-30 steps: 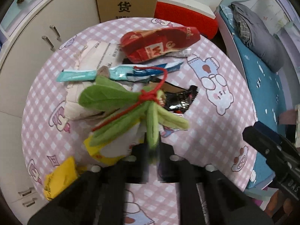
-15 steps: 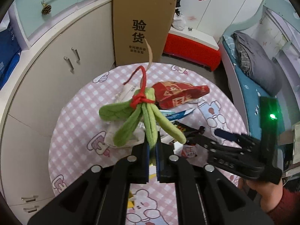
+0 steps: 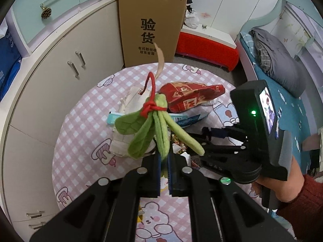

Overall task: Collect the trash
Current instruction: 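Grasp the green felt toy with the left gripper while the right grasps the dark wrapper, then carry both items over the blue bin and open both grippers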

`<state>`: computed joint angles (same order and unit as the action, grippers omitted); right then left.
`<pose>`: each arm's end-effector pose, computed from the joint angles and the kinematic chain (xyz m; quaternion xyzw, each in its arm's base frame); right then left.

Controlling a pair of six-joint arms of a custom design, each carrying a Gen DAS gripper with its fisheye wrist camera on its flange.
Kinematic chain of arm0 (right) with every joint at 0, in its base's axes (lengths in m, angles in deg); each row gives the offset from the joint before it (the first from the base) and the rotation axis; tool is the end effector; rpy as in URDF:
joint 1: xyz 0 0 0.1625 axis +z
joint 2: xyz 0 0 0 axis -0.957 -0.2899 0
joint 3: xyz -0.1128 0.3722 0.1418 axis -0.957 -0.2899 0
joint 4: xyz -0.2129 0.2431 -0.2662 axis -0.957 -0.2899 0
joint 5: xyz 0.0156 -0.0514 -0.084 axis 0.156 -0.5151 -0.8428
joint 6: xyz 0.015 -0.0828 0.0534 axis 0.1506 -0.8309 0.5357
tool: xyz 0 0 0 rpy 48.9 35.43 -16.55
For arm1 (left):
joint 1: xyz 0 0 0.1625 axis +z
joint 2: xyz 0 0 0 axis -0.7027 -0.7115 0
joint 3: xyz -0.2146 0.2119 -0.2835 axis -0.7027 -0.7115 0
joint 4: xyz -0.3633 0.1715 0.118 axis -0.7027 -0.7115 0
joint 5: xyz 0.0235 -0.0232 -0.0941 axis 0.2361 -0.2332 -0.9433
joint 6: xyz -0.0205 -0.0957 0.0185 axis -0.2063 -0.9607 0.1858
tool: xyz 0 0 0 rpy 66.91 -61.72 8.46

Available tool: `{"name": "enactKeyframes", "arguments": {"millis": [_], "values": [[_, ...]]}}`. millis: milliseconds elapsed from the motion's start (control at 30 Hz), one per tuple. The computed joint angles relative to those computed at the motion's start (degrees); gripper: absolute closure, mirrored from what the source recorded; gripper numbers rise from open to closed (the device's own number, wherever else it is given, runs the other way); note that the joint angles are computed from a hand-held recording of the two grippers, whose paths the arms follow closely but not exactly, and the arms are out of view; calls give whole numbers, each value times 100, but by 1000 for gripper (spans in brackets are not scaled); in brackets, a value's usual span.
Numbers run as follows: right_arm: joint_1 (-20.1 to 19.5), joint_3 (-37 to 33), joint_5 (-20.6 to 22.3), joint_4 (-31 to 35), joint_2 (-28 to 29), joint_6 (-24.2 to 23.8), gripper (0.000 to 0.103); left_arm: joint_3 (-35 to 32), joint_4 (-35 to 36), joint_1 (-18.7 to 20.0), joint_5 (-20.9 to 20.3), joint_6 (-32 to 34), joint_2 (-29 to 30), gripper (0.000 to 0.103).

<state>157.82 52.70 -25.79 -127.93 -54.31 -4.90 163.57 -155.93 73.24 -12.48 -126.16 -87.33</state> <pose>0.0498 -0.5307 0.2225 0.3777 -0.9072 -0.0312 0.1827 -0.3888 -0.4418 -0.0017 -0.0415 0.9020 -0.2554 0.3457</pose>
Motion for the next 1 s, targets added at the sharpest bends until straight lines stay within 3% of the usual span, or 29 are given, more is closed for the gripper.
{"name": "enactKeyframes", "arguments": {"millis": [200, 533, 767, 933, 1000], "values": [[-319, 0, 202, 424, -357, 94, 86, -260, 139, -70, 6, -126, 215, 98], [-1021, -502, 1047, 1236, -1192, 312, 88, -1377, 605, -265, 95, -202, 1011, 98], [-1699, -1465, 1560, 2258, -1570, 237, 88, -2957, 707, -370, 104, 259, 2128, 98], [-2243, -2350, 1780, 2741, -1557, 123, 87, -4676, 808, -390, -66, 1043, 3282, 98], [-2433, -2602, 1836, 2796, -1542, 113, 87, -5664, 1063, -371, -248, 1386, 3888, 98]]}}
